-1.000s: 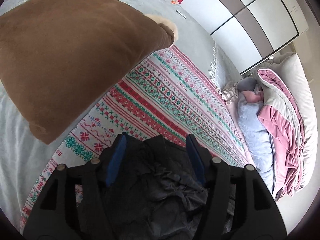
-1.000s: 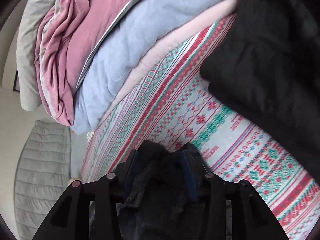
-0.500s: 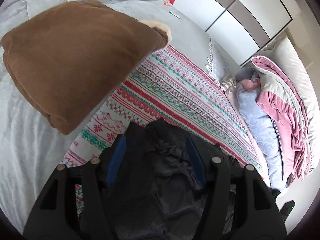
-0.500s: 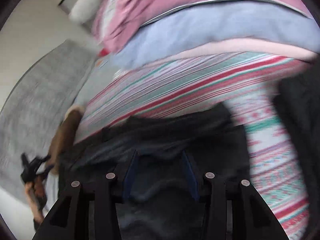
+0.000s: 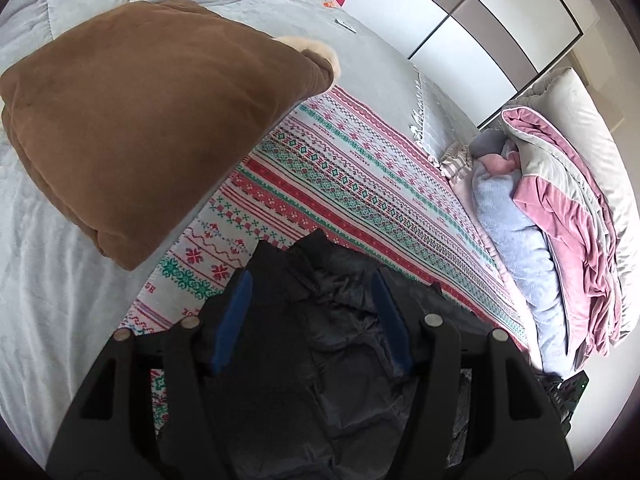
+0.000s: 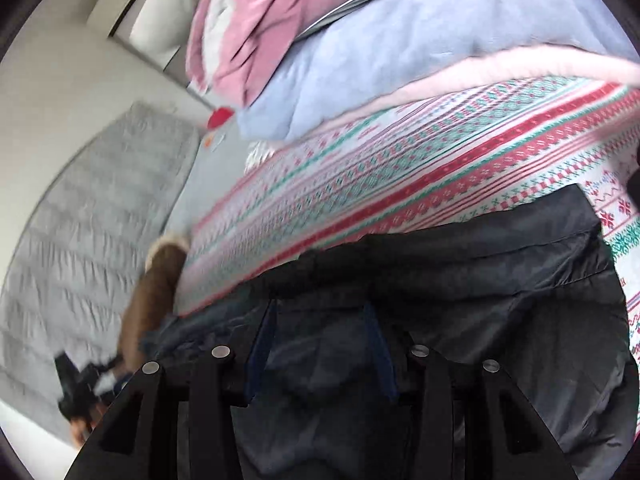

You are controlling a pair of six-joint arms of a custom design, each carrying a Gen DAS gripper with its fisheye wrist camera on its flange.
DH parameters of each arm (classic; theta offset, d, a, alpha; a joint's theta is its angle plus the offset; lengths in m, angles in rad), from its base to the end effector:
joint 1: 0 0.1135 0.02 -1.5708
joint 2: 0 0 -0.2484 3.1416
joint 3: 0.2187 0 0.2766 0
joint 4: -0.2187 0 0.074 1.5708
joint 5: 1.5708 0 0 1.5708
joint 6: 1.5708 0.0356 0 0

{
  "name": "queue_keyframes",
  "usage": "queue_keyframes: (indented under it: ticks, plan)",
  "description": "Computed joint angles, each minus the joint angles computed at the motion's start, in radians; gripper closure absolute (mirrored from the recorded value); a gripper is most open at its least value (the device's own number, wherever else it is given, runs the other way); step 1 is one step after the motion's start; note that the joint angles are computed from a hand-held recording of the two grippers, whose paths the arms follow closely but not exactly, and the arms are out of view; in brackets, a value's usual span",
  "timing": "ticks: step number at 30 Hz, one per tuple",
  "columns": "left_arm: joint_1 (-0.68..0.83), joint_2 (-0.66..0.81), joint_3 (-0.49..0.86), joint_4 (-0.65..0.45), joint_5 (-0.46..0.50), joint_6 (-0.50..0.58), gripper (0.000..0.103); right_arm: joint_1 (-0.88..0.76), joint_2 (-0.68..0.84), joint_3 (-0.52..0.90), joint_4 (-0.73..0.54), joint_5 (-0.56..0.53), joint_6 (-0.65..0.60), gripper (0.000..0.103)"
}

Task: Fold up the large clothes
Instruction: 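Press the folded jacket flat with both grippers and smooth the fold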

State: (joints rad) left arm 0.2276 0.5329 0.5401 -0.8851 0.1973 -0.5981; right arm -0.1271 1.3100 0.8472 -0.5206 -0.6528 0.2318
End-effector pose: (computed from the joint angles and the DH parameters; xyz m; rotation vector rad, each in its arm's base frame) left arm 0.1430 0.0260 0.2179 -0.9087 2.2943 -0.4039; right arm 0.2815 -0.0142 0.2015 0.1912 2.4641 0.8700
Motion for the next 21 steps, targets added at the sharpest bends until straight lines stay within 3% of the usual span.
queue_keyframes:
  ticks: [6,12,18,21]
  plan:
    - [-0.012,0.03,-0.002,0.01,-0.004,0.007,0.04,-0.032,0.011,0.041,-0.065,0.07,-0.041,0.055]
    - [-0.041,0.222,-0.003,0.093,0.007,0.01,0.039,-0.168,0.049,0.08,-0.11,0.154,-0.14,0.047]
    - [-0.076,0.337,-0.008,0.197,-0.013,-0.008,0.039,-0.31,0.149,0.12,-0.166,0.071,-0.285,0.046]
    - [-0.097,0.341,-0.024,0.236,-0.029,-0.022,0.039,-0.297,0.145,0.109,-0.134,0.103,-0.284,0.046]
